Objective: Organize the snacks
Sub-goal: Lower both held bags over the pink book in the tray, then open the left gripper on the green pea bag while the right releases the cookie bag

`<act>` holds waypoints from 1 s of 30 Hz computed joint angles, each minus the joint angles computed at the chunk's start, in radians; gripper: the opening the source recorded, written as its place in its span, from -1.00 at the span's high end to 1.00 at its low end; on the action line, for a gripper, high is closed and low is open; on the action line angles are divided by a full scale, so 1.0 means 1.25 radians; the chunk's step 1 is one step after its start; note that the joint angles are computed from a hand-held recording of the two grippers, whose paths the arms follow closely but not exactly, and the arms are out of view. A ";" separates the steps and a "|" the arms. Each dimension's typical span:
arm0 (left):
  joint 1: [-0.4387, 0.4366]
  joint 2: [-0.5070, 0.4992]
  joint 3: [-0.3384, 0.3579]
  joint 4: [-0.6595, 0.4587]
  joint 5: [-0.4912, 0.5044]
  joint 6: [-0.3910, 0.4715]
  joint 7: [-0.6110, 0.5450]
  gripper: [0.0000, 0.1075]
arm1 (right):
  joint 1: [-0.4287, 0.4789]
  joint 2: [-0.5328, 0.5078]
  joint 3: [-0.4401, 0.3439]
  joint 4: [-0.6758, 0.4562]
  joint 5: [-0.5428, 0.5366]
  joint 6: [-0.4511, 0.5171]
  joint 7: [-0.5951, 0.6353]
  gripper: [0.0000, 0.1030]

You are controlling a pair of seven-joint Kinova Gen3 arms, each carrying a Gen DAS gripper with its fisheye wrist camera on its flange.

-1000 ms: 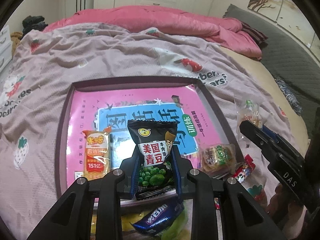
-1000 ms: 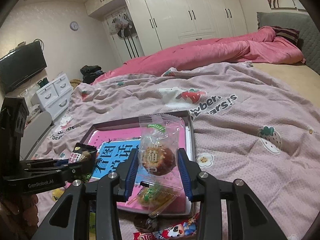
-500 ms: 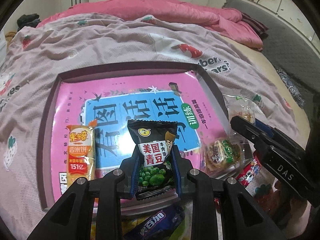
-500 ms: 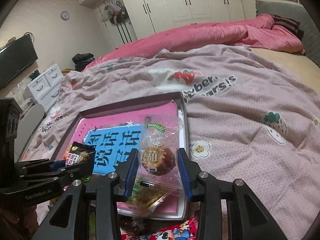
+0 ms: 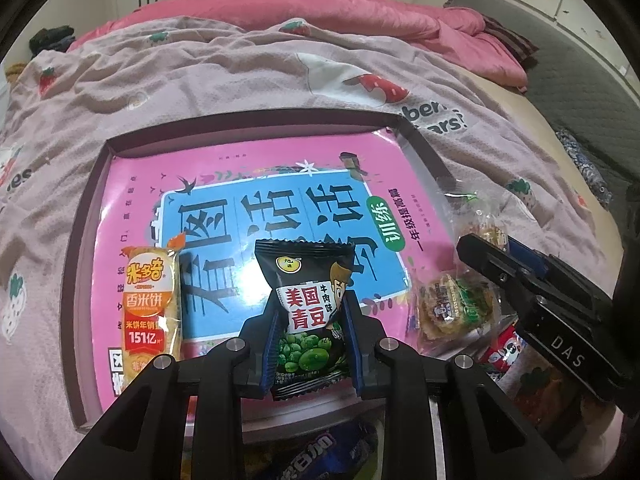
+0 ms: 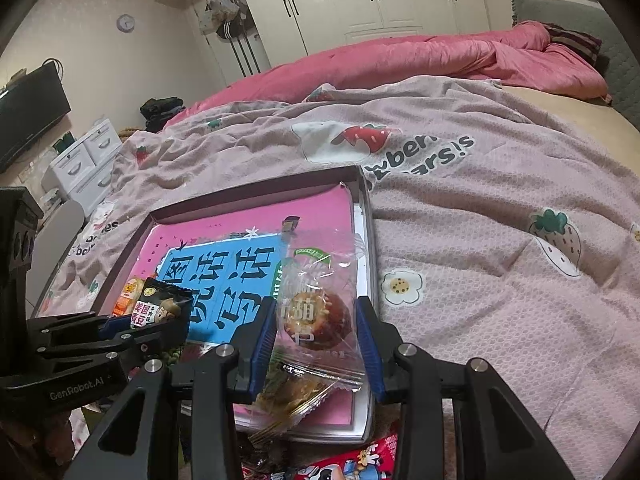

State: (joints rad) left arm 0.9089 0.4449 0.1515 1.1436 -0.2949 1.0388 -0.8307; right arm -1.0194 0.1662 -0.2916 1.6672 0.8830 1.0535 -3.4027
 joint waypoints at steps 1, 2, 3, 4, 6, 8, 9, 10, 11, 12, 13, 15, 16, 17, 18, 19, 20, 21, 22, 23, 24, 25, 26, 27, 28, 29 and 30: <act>-0.001 0.003 0.000 -0.003 0.001 0.001 -0.001 0.47 | 0.000 0.001 0.000 0.000 0.000 0.001 -0.002 0.23; 0.000 0.007 0.000 -0.009 0.000 0.007 -0.003 0.47 | 0.000 0.001 0.000 0.000 -0.003 0.001 -0.001 0.23; 0.002 0.014 0.001 -0.020 -0.001 0.017 -0.008 0.47 | 0.002 0.001 0.000 0.003 -0.007 -0.005 0.002 0.23; 0.004 0.019 0.000 -0.028 -0.001 0.026 -0.012 0.47 | 0.004 0.000 0.001 0.004 -0.009 -0.009 0.003 0.23; 0.008 0.024 0.000 -0.032 0.003 0.030 -0.016 0.47 | 0.006 -0.002 0.001 0.006 -0.012 -0.017 0.005 0.23; 0.013 0.028 -0.003 -0.035 0.002 0.033 -0.016 0.47 | 0.010 -0.006 0.002 0.012 -0.011 -0.030 0.003 0.22; 0.015 0.032 -0.004 -0.040 0.001 0.038 -0.016 0.47 | 0.013 -0.008 0.002 0.016 -0.012 -0.037 0.001 0.22; 0.016 0.032 -0.005 -0.040 0.001 0.039 -0.016 0.47 | 0.015 -0.011 0.002 0.023 -0.009 -0.047 -0.002 0.21; 0.017 0.033 -0.006 -0.040 0.001 0.038 -0.016 0.46 | 0.016 -0.011 0.001 0.023 -0.010 -0.048 0.001 0.21; 0.019 0.035 -0.007 -0.042 -0.001 0.042 -0.018 0.47 | 0.017 -0.011 0.000 0.023 -0.010 -0.048 0.001 0.21; 0.020 0.037 -0.008 -0.043 -0.002 0.045 -0.019 0.46 | 0.019 -0.012 -0.001 0.024 -0.010 -0.053 0.002 0.21; 0.023 0.036 -0.010 -0.041 -0.004 0.043 -0.017 0.46 | 0.020 -0.011 -0.001 0.023 -0.008 -0.057 0.006 0.21; 0.022 0.036 -0.011 -0.041 -0.004 0.043 -0.016 0.46 | 0.020 -0.011 -0.001 0.024 -0.005 -0.060 0.009 0.21; 0.021 0.036 -0.010 -0.042 -0.002 0.043 -0.016 0.46 | 0.019 -0.009 -0.002 0.022 -0.004 -0.059 0.012 0.21; 0.021 0.036 -0.011 -0.043 -0.002 0.043 -0.014 0.46 | 0.019 -0.008 -0.001 0.020 -0.003 -0.057 0.015 0.21; 0.021 0.036 -0.011 -0.043 -0.001 0.043 -0.011 0.46 | 0.016 -0.008 -0.002 0.019 -0.002 -0.055 0.015 0.21; 0.020 0.036 -0.010 -0.043 0.001 0.042 -0.011 0.46 | 0.016 -0.008 -0.001 0.018 -0.002 -0.054 0.016 0.21; 0.019 0.036 -0.010 -0.043 0.002 0.042 -0.010 0.46 | 0.016 -0.008 -0.001 0.017 -0.003 -0.052 0.016 0.21; 0.019 0.037 -0.010 -0.044 0.003 0.044 -0.010 0.46 | 0.016 -0.008 0.000 0.018 -0.004 -0.053 0.012 0.21; 0.019 0.036 -0.009 -0.044 0.004 0.043 -0.011 0.46 | 0.016 -0.008 0.000 0.017 -0.007 -0.050 0.011 0.21; 0.018 0.035 -0.009 -0.043 0.005 0.039 -0.012 0.45 | 0.017 -0.007 0.001 0.015 -0.013 -0.046 0.009 0.21; 0.016 0.033 -0.008 -0.040 0.007 0.036 -0.013 0.45 | 0.017 -0.009 0.002 0.017 -0.012 -0.043 0.003 0.21; 0.015 0.031 -0.008 -0.038 0.008 0.033 -0.012 0.45 | 0.019 -0.014 0.002 0.024 -0.011 -0.050 -0.004 0.21; 0.017 0.030 -0.009 -0.038 0.007 0.035 -0.010 0.45 | 0.021 -0.019 0.002 0.029 -0.010 -0.058 -0.013 0.21; 0.018 0.030 -0.009 -0.039 0.005 0.036 -0.009 0.45 | 0.022 -0.022 0.001 0.032 -0.006 -0.058 -0.019 0.21; 0.019 0.029 -0.010 -0.038 0.003 0.036 -0.007 0.45 | 0.024 -0.022 -0.001 0.032 -0.006 -0.058 -0.018 0.21; 0.019 0.028 -0.010 -0.038 0.003 0.038 -0.005 0.45 | 0.025 -0.022 -0.003 0.030 -0.007 -0.054 -0.016 0.21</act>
State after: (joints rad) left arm 0.9328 0.4802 0.1387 1.0963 -0.2917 1.0862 -0.8372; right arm -0.9880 0.1390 -0.2958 1.7046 0.8742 0.9864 -3.4222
